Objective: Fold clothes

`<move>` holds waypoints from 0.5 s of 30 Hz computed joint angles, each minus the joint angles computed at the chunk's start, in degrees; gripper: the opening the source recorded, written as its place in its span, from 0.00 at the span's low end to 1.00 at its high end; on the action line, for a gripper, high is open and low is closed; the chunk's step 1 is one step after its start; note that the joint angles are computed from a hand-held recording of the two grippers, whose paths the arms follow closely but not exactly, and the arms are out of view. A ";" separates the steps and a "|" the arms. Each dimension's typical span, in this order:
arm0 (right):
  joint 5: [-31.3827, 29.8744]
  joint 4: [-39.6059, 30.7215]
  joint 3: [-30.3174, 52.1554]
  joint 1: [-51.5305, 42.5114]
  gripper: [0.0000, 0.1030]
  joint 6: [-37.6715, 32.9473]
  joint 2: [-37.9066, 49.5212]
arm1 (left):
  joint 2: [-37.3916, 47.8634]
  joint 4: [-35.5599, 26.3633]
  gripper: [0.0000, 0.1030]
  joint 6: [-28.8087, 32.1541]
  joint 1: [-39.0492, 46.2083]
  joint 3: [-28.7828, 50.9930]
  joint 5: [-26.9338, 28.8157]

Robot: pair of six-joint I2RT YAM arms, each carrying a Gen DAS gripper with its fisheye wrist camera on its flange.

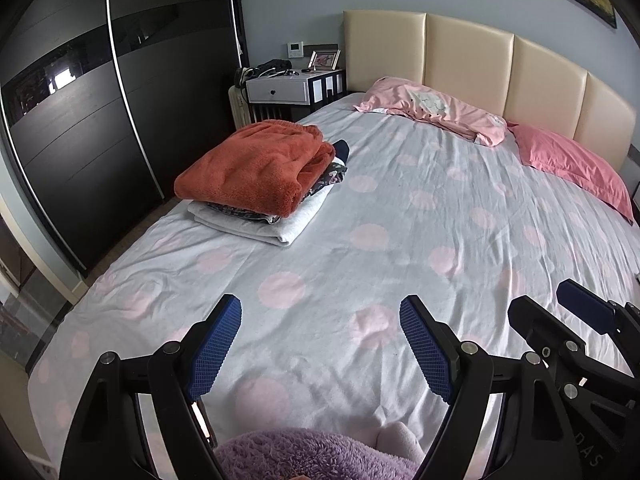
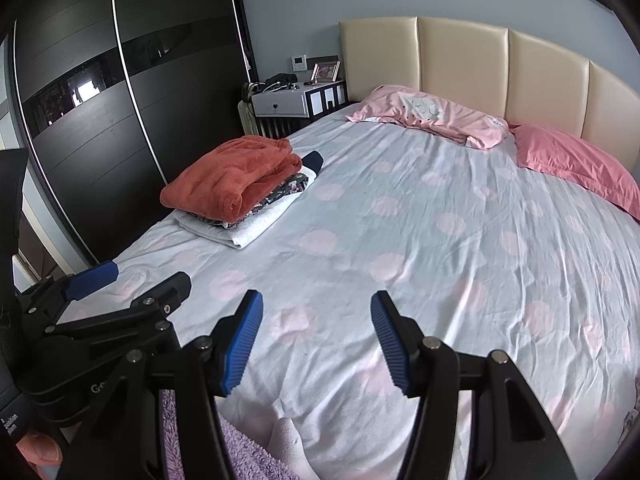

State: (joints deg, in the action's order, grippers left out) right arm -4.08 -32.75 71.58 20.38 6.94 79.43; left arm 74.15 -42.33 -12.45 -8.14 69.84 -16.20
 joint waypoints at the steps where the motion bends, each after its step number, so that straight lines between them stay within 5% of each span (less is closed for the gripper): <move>1: 0.09 0.00 0.01 0.04 0.53 -0.02 0.00 | -0.01 -0.08 0.80 -0.08 -0.02 0.01 0.05; 15: 0.53 0.72 -0.57 0.31 0.53 0.04 -0.51 | -0.05 -0.38 0.80 -0.05 -0.20 0.26 -0.40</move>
